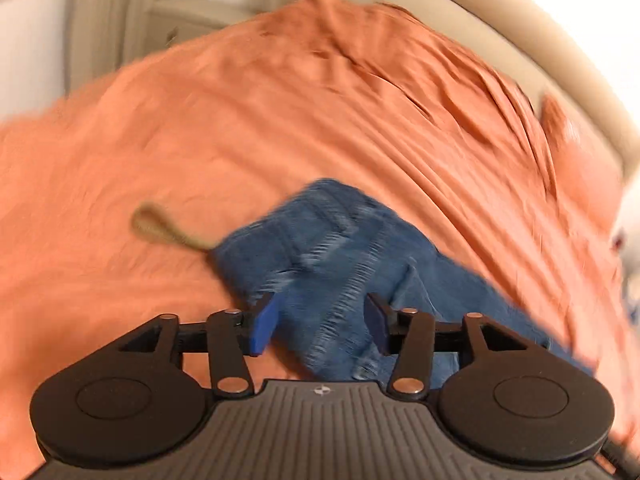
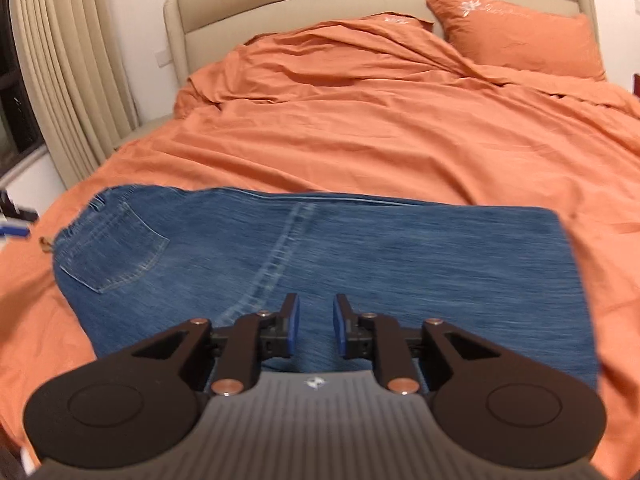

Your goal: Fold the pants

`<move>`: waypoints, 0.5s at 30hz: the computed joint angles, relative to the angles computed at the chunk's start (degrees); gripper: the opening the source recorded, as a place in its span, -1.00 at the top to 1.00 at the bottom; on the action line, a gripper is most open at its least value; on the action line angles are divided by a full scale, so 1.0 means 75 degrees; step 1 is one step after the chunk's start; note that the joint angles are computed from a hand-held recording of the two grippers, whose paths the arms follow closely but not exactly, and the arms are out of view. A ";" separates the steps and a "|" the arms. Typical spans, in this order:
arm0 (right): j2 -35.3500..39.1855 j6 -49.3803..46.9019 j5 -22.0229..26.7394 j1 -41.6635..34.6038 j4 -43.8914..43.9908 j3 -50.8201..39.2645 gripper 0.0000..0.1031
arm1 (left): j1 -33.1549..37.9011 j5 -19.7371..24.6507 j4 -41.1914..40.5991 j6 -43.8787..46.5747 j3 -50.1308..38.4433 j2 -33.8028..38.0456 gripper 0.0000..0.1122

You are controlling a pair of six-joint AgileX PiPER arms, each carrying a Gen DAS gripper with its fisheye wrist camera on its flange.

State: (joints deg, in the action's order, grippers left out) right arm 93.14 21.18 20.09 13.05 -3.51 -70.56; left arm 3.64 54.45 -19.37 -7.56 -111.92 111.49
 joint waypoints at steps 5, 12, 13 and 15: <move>0.0580 0.0021 -0.0297 0.0066 0.0213 -0.0358 0.72 | 0.0818 -0.1565 -0.2932 0.0811 0.1718 0.0233 -0.18; 0.1102 -0.0178 -0.0264 0.0053 0.0184 -0.0576 0.71 | 0.0836 -0.2453 -0.4155 0.1190 0.1617 0.1198 -0.17; 0.1202 -0.0408 -0.0168 -0.0002 0.0451 -0.0650 0.72 | 0.0851 -0.2518 -0.4154 0.1187 0.1534 0.1298 -0.16; 0.1367 -0.0890 -0.0057 -0.0113 0.0962 -0.0732 0.73 | 0.0791 -0.2693 -0.3879 0.0940 0.1336 0.1466 -0.10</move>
State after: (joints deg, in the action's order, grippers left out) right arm 103.39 14.51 19.67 12.21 3.70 -76.06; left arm 9.57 34.26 -48.46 -0.51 -101.90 122.48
